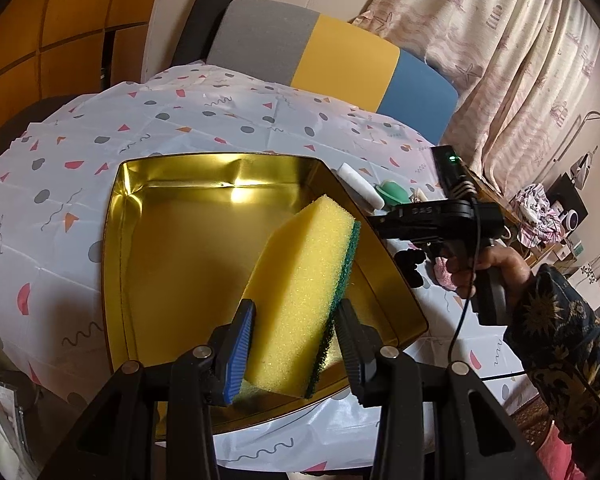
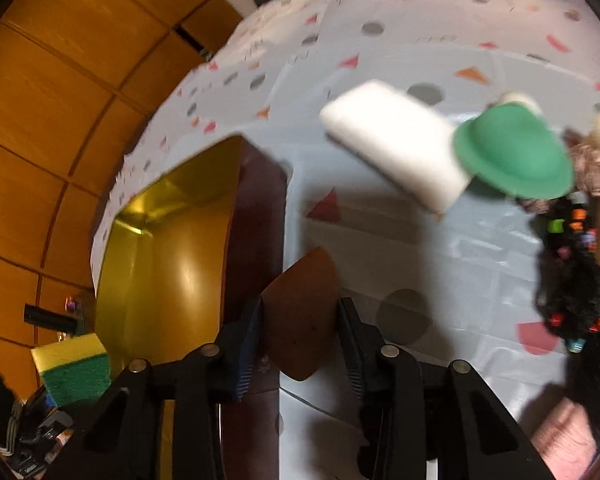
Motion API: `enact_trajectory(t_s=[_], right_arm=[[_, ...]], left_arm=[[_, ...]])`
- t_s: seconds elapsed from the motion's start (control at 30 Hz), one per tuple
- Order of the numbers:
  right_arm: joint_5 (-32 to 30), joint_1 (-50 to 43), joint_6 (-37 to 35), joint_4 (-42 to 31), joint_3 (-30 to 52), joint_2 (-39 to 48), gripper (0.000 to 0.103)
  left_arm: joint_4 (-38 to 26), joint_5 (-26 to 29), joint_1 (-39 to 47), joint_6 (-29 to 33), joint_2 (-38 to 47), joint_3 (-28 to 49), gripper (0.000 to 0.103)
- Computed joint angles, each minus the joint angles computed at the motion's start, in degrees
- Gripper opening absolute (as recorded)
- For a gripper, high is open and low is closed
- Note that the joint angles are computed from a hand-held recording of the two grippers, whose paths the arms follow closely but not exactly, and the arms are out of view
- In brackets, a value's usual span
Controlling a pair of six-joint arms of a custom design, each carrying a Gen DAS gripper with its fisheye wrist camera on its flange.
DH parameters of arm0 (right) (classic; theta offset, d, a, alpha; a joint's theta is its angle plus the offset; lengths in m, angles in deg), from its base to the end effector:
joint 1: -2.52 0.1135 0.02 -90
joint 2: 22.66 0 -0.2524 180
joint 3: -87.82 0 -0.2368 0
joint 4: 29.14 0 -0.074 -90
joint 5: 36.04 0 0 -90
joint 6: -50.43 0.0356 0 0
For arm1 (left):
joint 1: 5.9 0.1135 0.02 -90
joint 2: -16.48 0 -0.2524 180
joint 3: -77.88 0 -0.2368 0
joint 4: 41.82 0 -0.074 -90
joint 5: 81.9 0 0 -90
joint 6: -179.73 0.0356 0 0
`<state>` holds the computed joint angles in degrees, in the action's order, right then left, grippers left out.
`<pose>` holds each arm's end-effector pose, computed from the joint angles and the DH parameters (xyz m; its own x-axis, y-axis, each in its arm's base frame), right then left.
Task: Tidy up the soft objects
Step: 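Lower the yellow sponge into the gold tray and open the left tool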
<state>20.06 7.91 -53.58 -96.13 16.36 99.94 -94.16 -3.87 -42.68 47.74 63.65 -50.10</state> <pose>0.3982 0.0575 0.1663 -0.9144 -0.2881 -0.2843 -0.3976 0.7714 0.4969 0.1309 -0.0886 0.2384 -0.7556 -0.2523 -0.6045 -0.0431 0.9400 -0.3384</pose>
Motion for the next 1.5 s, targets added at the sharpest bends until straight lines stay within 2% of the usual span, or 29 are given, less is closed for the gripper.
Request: enact_trajectory(t_s=[0.07,0.13,0.37,0.5,0.77,0.97,1.07,1.13,1.33,1.5], right_arm=[[1.2,0.0,0.0,0.5,0.1,-0.2,0.03],[2.2,-0.1,-0.4,0.9,-0.9,-1.9,0.027],[8.7,-2.5,-3.8,7.6,-13.1,-14.1,0.026],[9.0,-5.7,-5.1,9.9,-17.9,-18.6,0.026],[9.6,-7.2,-5.7,13.8,-24.4,-22.6,0.026],[10.3,-6.6,-5.1,15.5,-26.1,-22.6,0.026],[10.3,-6.5,-4.8,16.4,-26.7,-22.6,0.026],[10.7,-6.2,-4.5,16.8,-26.9,-22.6,0.026],[12.1,-5.4,-3.4,18.2,-27.7,-22.6,0.026],[13.9,-4.5,-2.6,20.0,-29.1,-23.3,0.027]], left_arm=[[-0.4,-0.6,-0.4,-0.3,0.1,0.3,0.041],[-0.5,-0.8,-0.2,-0.3,0.2,0.5,0.041],[-0.3,-0.3,6.4,1.0,8.1,5.2,0.041],[3.2,1.2,11.9,4.1,17.8,9.6,0.041],[8.7,1.4,16.8,7.2,37.1,19.7,0.042],[9.8,1.8,17.2,8.1,45.5,24.4,0.044],[10.7,3.1,16.8,8.4,45.0,23.9,0.051],[11.1,2.9,16.3,7.9,43.4,23.0,0.067],[9.7,-1.5,12.0,5.7,34.5,18.2,0.068],[4.1,-12.1,3.3,1.4,25.3,14.5,0.068]])
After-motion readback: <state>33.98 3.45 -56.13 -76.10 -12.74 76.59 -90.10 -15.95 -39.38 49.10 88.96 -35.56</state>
